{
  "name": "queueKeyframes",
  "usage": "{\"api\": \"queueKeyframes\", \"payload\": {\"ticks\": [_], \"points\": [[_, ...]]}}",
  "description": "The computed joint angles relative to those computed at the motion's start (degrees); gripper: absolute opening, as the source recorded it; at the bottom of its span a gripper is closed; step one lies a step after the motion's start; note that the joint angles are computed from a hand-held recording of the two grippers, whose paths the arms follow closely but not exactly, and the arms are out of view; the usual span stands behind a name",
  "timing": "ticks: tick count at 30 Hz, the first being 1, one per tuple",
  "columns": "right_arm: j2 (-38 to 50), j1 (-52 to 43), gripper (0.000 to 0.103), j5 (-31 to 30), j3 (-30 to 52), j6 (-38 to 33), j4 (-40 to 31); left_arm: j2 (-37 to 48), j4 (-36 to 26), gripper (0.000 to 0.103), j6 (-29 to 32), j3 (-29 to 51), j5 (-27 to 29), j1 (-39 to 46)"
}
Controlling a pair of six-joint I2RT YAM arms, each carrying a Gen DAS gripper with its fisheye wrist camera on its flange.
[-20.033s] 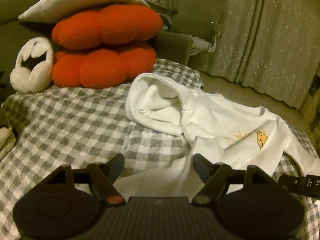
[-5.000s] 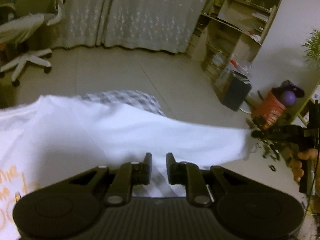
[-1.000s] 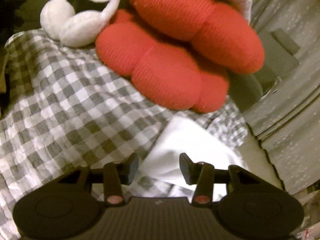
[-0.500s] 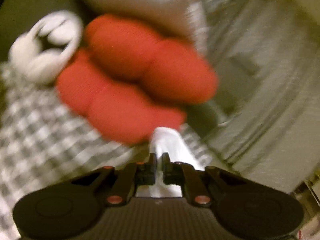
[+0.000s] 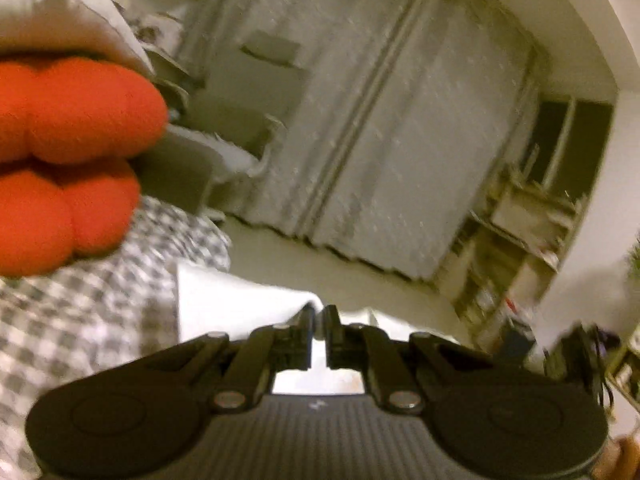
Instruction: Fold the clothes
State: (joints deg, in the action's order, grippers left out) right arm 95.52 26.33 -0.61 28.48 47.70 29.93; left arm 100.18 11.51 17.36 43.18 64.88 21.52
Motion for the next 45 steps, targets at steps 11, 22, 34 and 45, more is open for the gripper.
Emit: {"api": "queueKeyframes", "payload": {"ticks": [11,22,34,45], "points": [[0.62,0.99,0.056,-0.14,0.77,-0.36,-0.15,0.58,-19.2,0.037,15.94,2.94,0.89,2.56],[0.61,1.24,0.056,-0.29,0.67,-0.26,0.25,1.57,-2.57,0.05,-2.77,0.53,-13.7,1.44],[0.36,1.34,0.056,-4.8,-0.06,0.85,4.98,-3.2,4.43,0.028,2.09,-7.34,-16.87,-8.36],[6.48,3.58,0.056,-11.34,4.1,5.24,12.97,-3.67,-4.97,0.031,12.19,-9.02,-18.43,-11.01]]}}
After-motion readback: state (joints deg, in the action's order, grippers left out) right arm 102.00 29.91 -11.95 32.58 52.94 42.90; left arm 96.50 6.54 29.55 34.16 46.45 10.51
